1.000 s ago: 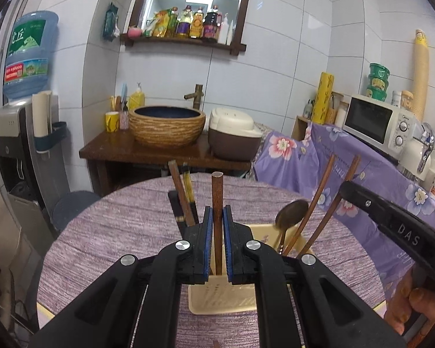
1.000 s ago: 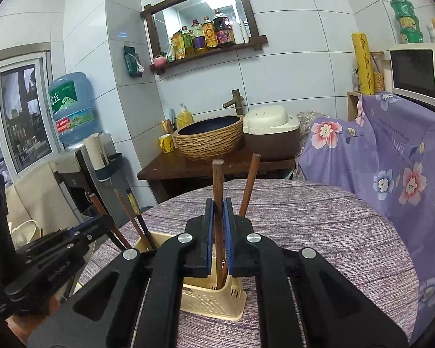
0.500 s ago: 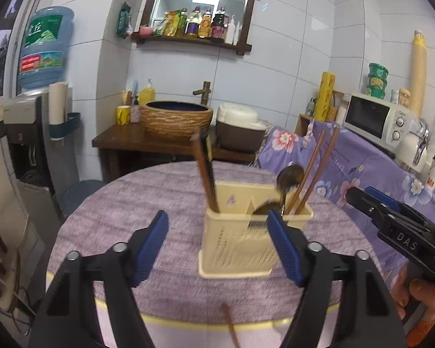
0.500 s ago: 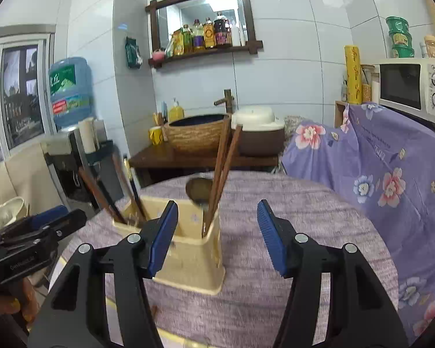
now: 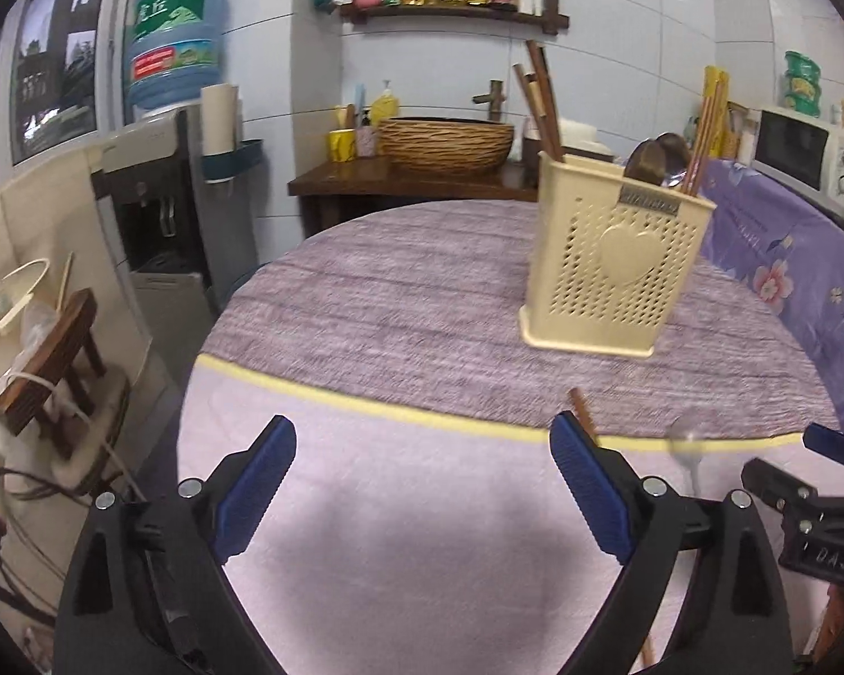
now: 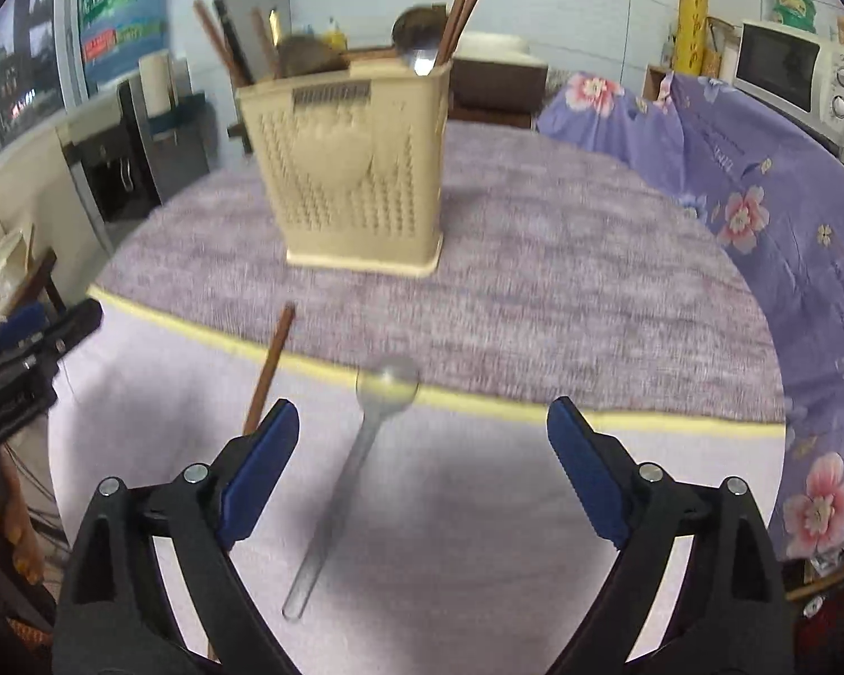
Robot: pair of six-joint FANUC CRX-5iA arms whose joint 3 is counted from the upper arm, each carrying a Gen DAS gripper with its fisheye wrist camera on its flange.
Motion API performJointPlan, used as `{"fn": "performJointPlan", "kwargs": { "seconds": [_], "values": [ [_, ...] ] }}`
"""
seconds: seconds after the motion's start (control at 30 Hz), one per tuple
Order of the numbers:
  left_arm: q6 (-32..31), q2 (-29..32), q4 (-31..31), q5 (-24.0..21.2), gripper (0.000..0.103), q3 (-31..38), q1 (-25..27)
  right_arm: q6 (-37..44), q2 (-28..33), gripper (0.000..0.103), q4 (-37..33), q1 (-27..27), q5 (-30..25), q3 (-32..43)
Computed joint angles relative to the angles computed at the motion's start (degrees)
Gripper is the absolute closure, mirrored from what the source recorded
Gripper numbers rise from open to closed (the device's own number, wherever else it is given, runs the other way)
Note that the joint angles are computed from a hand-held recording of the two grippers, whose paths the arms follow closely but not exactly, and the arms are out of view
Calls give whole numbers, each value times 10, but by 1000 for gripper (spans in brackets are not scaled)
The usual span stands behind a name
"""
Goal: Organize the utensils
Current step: 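Move both grippers back toward the last wooden chopstick and grey spoon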
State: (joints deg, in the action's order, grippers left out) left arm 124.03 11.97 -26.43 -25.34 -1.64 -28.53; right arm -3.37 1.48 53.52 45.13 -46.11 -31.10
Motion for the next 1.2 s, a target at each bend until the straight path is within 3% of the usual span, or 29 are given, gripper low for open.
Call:
{"fn": "performJointPlan", "kwargs": {
  "seconds": [0.17,0.27,0.47,0.9,0.97,1.13,1.2],
  "values": [
    [-2,-16,21,6,11,-32,12,34,27,14,-54,20,-15,23],
    [21,-26,2,6,11,-42,10,44,38,13,-71,28,-22,30],
    [3,-29,23,17,10,-55,13,53,58,11,-85,38,-39,41],
    [-34,-32,64,33,10,-70,15,93,26,11,-114,29,-69,20],
    [-67,-30,97,42,10,-78,20,88,15,11,-112,27,-74,8],
    [-154,-20,175,60,11,-88,21,40,-23,12,-64,8,2,-43],
    [-159,-18,183,61,11,-88,20,27,-27,12,-24,-5,42,-55]
  ]
}}
